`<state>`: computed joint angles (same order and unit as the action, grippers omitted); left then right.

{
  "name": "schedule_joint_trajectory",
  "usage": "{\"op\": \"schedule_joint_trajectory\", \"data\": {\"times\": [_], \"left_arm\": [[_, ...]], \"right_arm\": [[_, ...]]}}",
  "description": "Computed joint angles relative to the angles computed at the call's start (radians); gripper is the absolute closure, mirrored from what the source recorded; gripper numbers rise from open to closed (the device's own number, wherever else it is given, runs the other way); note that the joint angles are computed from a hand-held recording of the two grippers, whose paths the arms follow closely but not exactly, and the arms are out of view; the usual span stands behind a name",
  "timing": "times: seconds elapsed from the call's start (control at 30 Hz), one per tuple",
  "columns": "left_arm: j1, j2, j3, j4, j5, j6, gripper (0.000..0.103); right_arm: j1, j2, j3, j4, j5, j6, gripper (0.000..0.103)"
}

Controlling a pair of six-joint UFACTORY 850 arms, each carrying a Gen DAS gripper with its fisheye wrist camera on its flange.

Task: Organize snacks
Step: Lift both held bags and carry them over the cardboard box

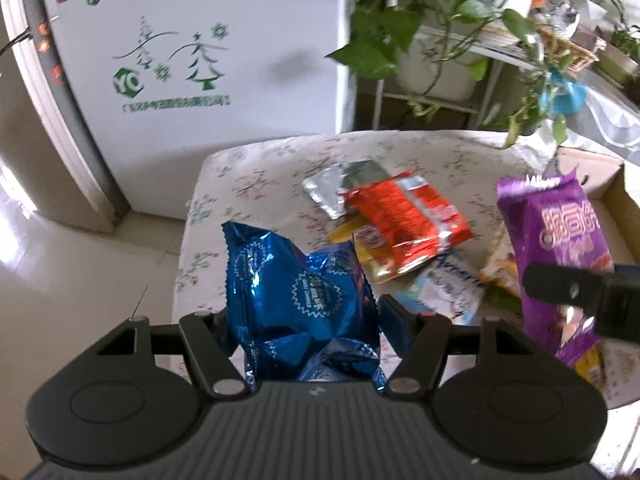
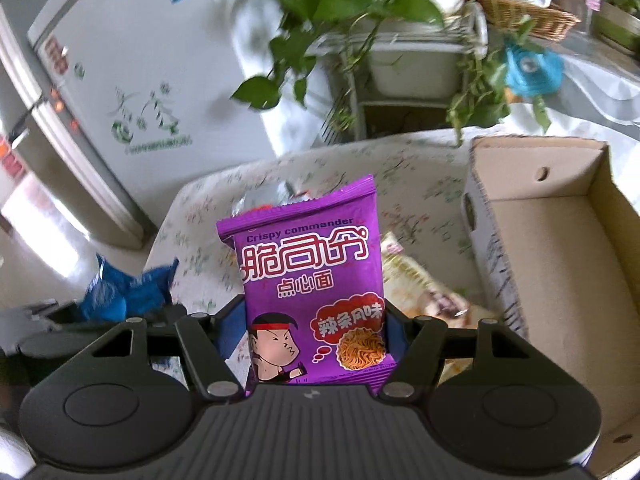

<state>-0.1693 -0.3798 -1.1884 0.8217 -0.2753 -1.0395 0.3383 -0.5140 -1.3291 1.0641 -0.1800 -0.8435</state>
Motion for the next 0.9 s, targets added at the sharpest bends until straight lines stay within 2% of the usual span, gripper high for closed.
{"op": "schedule_joint_trajectory", "data": {"times": [0.17,0.37,0.53,0.63,0.77,0.9], "left_arm": [[-0.024,-0.001,-0.009,-0.033,0.017,0.03,0.035],[-0.041,0.006,-0.008,-0.155,0.059,0.162,0.036],[-0.057,0.024,-0.001,-0.401,0.11,0.419,0.036],[-0.075,0.027,-0.005,-0.559,0.129,0.589,0.036],[-0.107,0.018,-0.025,-0.817,0.155,0.816,0.036],[-0.142,-0.015,-0.077,-1.093,0.146,1.056,0.036]], "right_arm": [[-0.029,0.024,0.015,0.062,0.016,-0.024,0.029],[-0.089,0.071,0.05,0.334,0.022,-0.241,0.029],[-0.15,0.11,0.082,0.582,0.01,-0.429,0.029],[-0.183,0.118,0.089,0.554,0.023,-0.337,0.029],[-0.208,0.126,0.103,0.589,0.042,-0.311,0.029],[-0.226,0.125,0.107,0.525,0.028,-0.194,0.029]]}}
